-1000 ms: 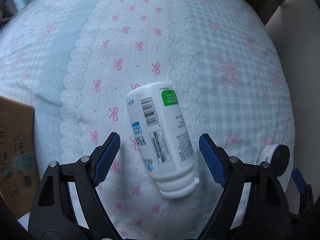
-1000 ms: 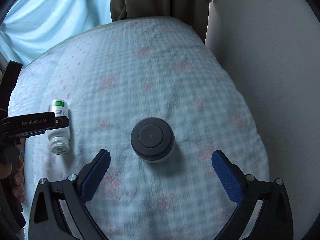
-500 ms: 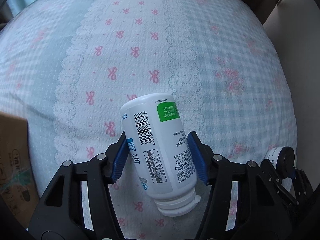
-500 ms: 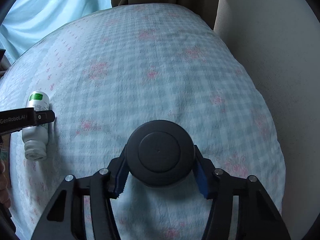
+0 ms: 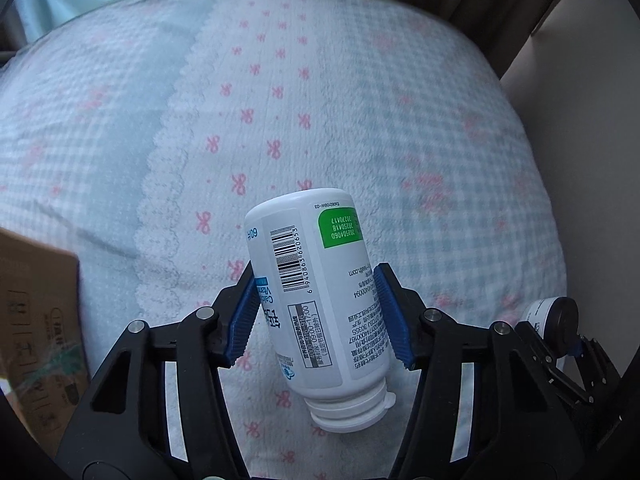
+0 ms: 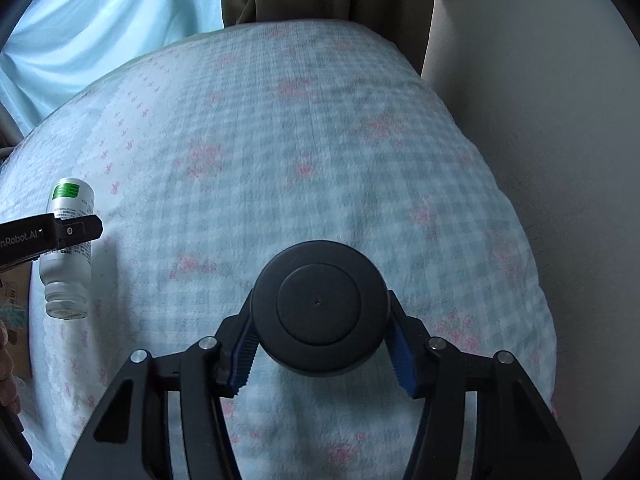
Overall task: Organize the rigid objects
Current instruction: 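Carry the pill bottle and black jar over the cardboard box with both tools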
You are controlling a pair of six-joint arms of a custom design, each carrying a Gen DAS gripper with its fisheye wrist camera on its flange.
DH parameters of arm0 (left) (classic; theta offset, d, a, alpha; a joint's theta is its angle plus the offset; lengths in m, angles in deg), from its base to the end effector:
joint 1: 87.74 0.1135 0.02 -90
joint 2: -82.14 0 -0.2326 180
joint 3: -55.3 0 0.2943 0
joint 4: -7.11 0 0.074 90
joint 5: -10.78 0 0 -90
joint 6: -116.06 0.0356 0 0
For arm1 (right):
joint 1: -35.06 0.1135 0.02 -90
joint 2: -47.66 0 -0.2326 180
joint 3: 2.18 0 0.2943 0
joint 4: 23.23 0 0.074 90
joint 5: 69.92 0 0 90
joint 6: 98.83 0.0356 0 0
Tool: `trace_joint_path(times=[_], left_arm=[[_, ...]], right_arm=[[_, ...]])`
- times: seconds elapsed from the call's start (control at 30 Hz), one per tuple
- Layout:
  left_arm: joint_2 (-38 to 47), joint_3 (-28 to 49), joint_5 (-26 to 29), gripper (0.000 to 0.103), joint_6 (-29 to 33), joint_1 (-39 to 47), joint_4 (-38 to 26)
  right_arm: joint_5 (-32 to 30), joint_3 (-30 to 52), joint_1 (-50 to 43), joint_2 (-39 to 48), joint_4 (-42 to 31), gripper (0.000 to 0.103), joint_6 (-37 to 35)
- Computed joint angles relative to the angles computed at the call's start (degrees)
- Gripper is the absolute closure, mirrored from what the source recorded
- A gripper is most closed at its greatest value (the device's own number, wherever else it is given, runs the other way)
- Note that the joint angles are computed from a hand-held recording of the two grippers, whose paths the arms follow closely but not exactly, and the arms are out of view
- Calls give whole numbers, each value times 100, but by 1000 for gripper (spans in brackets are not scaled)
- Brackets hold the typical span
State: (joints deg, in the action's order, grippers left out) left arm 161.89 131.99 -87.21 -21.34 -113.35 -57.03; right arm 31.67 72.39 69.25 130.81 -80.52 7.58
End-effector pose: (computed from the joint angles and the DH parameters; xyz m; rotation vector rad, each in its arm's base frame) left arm 0.2860 -0.1316 0.2260 -0.5547 2.6783 -0.1745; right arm 0.2751 0.1783 0.2012 -0.3562 2.6532 -0.0011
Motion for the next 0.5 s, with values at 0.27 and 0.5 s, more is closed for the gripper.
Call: trace_joint_path(times=[0.27, 0.5], left_arm=[[-864, 777, -380, 51, -244, -207, -1213], [-1480, 2043, -975, 51, -769, -844, -2718]], right_arm=[[164, 623, 262, -579, -809, 50, 201], [360, 1884, 768, -947, -2121, 50, 592]])
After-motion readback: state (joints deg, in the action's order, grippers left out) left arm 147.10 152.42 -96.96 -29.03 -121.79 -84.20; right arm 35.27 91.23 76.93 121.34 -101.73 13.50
